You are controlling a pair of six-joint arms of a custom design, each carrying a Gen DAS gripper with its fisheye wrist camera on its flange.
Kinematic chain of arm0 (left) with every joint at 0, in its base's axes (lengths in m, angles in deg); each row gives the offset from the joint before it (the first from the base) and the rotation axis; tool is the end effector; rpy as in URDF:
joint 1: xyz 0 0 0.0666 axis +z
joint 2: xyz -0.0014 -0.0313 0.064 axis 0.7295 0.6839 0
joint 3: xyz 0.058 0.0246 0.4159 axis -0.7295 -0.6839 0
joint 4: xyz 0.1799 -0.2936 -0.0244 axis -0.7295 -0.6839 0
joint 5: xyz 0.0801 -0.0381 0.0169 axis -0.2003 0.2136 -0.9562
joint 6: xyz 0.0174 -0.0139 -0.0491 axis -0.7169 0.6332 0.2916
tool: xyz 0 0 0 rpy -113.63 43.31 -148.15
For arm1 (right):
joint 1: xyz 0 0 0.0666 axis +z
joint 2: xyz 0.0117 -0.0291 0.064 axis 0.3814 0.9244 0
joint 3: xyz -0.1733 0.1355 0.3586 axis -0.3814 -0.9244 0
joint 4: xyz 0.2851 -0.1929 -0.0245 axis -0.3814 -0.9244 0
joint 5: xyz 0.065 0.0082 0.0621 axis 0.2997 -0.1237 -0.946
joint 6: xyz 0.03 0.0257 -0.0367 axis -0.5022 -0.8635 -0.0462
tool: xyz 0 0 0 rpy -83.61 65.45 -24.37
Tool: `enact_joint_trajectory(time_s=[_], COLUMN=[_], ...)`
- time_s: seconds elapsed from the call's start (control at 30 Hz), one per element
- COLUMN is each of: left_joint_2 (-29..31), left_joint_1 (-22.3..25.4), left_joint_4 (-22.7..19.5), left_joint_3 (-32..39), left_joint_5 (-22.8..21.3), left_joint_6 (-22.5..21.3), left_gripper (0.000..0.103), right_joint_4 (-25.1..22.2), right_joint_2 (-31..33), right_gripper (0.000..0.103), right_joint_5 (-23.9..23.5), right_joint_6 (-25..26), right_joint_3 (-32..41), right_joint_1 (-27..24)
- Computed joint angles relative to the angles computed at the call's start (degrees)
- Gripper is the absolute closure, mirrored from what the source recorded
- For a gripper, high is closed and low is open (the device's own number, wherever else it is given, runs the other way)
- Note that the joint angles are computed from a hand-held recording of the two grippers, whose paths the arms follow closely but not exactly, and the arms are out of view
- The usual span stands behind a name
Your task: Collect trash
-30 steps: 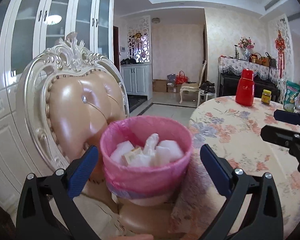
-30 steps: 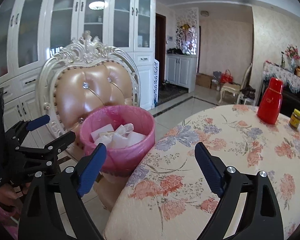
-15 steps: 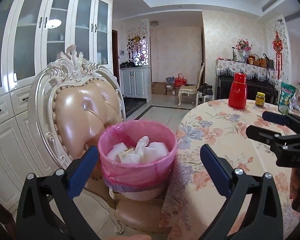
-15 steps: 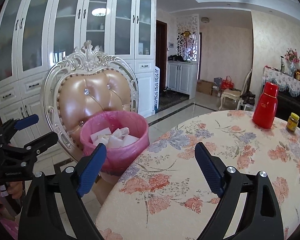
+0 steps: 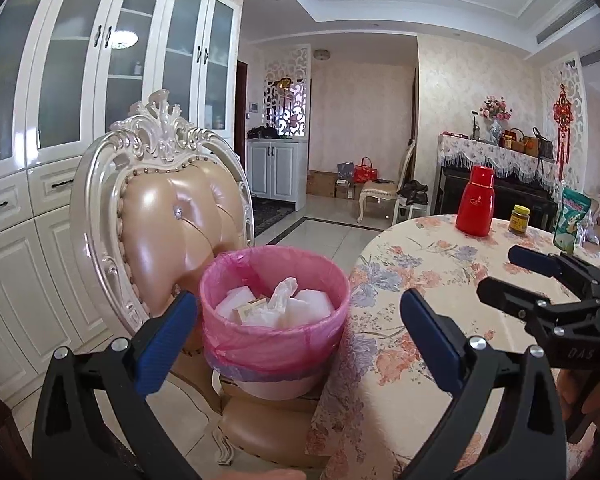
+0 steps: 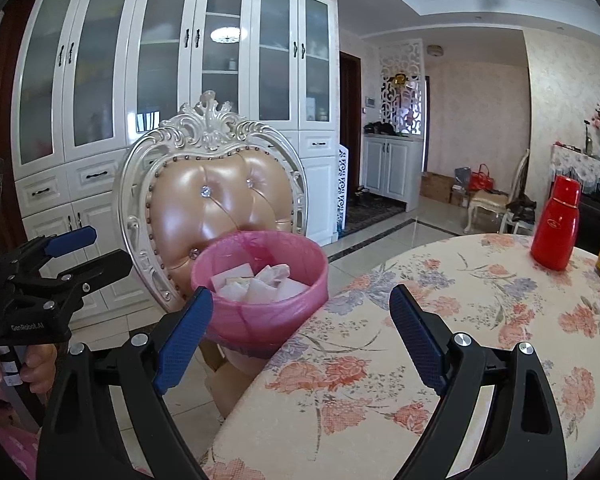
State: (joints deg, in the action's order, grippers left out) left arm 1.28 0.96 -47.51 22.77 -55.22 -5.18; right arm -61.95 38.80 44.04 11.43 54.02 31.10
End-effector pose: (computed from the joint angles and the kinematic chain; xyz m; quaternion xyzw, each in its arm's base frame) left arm 0.3299 -0.2965 0.5841 -0.1635 0.8012 0.1002 0.5668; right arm 0.4944 0.0970 0.5598 -0.3437 0.7525 0.2404 0.5077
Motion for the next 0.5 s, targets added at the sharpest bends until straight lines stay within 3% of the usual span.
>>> enact_joint_trajectory(time_s=[0.3, 0.5], left_joint_2=[-0.57, -0.21], left_joint_1=[-0.6, -0.34], left_joint_4=[-2.83, -6.82], left_joint_3=[-0.39, -0.3], left_joint_5=[-1.47, 0.49], left_joint_6=[2.94, 6.52], left_gripper=[0.005, 0.005], right_joint_4=[-0.05, -0.58], right_joint_2=[-0.59, -0.52], right_gripper=[0.018, 0.018], right_joint_5=[-0.27, 0.16], right_joint_6=[0.74, 1.48], right_joint_3=[-0.7, -0.75], right_joint_1=[0.7, 1.06])
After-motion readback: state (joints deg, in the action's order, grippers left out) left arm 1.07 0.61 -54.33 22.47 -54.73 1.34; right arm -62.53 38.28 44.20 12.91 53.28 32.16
